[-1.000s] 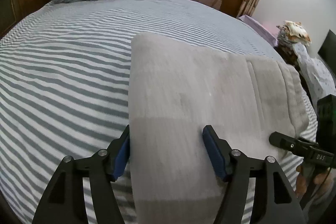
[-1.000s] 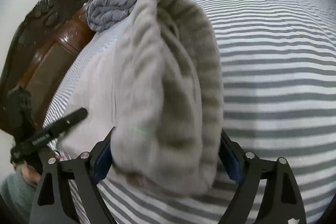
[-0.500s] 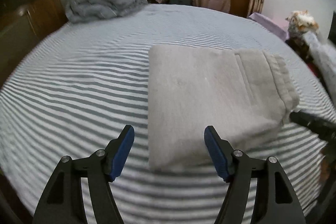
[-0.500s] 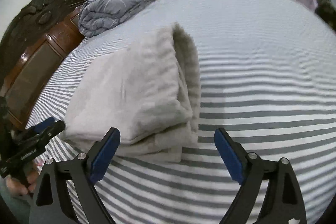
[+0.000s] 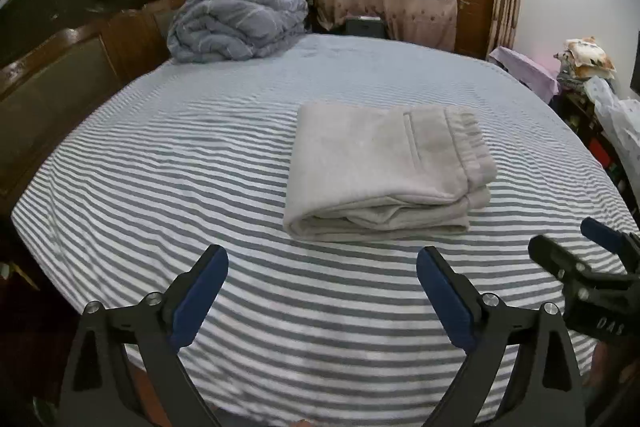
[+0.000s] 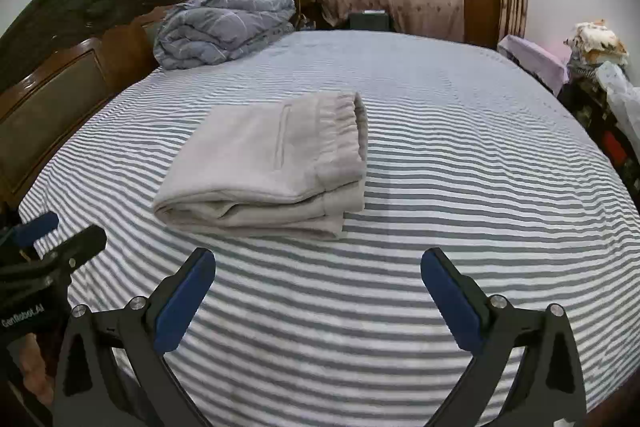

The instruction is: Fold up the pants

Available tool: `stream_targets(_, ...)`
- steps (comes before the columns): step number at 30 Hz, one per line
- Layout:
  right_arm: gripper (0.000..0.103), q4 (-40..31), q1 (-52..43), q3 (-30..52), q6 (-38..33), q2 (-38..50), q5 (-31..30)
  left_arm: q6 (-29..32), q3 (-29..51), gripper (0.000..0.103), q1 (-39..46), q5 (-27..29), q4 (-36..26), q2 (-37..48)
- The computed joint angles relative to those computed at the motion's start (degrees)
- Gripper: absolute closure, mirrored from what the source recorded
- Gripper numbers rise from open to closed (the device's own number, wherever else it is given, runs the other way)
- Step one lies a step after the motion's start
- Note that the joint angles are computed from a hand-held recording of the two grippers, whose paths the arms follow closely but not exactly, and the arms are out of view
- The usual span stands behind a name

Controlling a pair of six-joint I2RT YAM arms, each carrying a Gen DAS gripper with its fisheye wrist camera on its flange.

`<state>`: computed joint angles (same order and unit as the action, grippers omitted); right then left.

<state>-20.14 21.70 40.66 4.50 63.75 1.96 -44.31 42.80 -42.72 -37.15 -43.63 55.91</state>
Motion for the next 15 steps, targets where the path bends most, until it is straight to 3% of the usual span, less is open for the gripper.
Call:
stream_targets(6,0.001,-3.51,6.27,-1.73,3.2,-6.02,6.86,-9.25,1.68,0.0,-7.32,-4.76,-10.27,-1.83)
stream_targets(15,0.001,-7.28,11.81,-2.0,4.74,-9.43,11.25,-17.32,1.3,0.0,-11.97,-5.28,-15.26,-2.47)
